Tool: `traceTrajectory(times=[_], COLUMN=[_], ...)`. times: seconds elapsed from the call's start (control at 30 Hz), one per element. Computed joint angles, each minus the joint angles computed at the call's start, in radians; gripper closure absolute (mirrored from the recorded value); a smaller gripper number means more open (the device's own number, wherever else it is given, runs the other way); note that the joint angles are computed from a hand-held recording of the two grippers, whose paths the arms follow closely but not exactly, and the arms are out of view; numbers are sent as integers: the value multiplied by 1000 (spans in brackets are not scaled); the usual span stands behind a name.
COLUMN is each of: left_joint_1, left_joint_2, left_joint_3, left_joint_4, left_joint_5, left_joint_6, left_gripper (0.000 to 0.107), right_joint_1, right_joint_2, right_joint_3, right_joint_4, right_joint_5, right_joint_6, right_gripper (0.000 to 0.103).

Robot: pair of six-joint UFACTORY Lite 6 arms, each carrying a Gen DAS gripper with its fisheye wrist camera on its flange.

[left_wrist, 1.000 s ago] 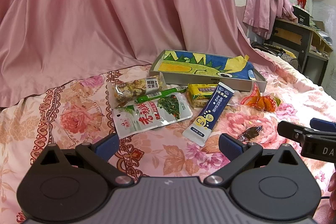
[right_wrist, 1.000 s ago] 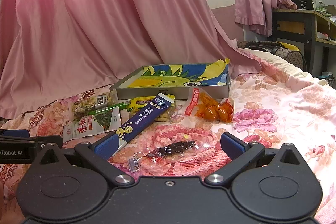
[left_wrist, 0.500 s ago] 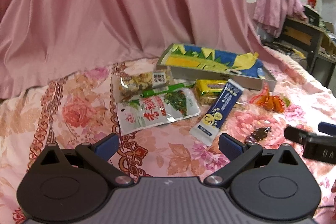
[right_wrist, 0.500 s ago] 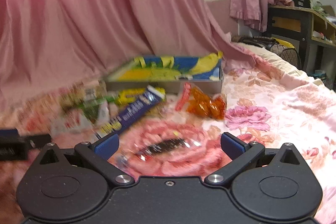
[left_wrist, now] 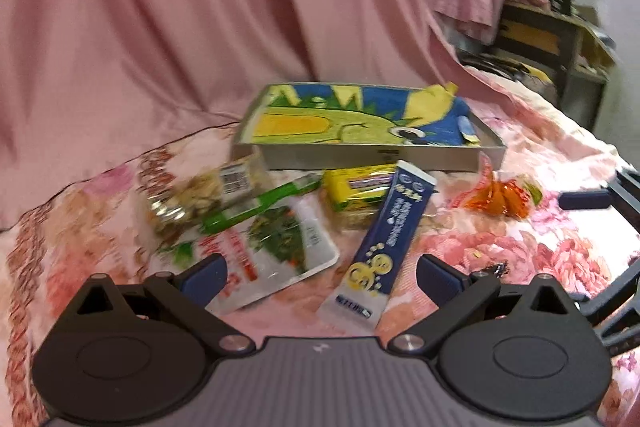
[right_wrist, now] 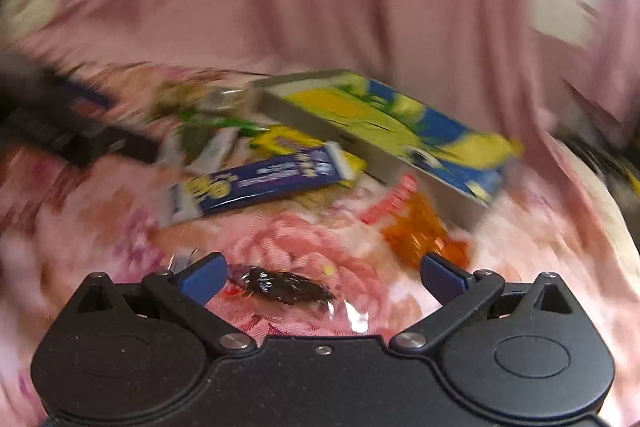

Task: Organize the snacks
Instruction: 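Grasp the blue milk powder stick with the left tool while the right tool grasps the dark candy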

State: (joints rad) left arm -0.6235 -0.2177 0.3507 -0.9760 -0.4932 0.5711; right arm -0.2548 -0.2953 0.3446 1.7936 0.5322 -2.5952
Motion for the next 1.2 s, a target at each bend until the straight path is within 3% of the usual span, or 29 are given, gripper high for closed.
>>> traceTrajectory(times=[0.13, 0.37, 0.57, 0.73, 0.83, 0.97, 1.07, 1.2], left_joint_1=[37, 51, 38, 40, 47, 81, 102, 130], left_joint_2=[98, 288, 439, 548, 592, 605, 587, 534], left_joint_3=[75, 235, 388, 498, 549, 576, 563, 514], left_joint_4=[142, 227, 72, -59, -120, -115, -49, 27], left_joint_5=[45, 111, 118, 139, 160, 234, 273, 316], left_joint_6=[-63, -5, 226, 385, 431, 390, 277, 129], left_gripper=[4, 4, 10, 22, 36, 60, 63, 65], right_joint_1=[-74, -55, -50, -71, -85, -97, -106, -108], right_joint_2=[125, 343, 471, 526, 567, 577, 574, 558], right_joint_3=[69, 182, 250, 286, 326, 336, 335, 323], right_joint_4=[-161, -210, -186, -216, -267, -303, -329, -317], right_joint_5=[129, 111, 136, 177, 204, 234, 248, 251], right_joint_6=[-77, -150, -268, -289, -230, -219, -202, -212], right_gripper=[1, 1, 3, 4, 10, 27, 37, 41])
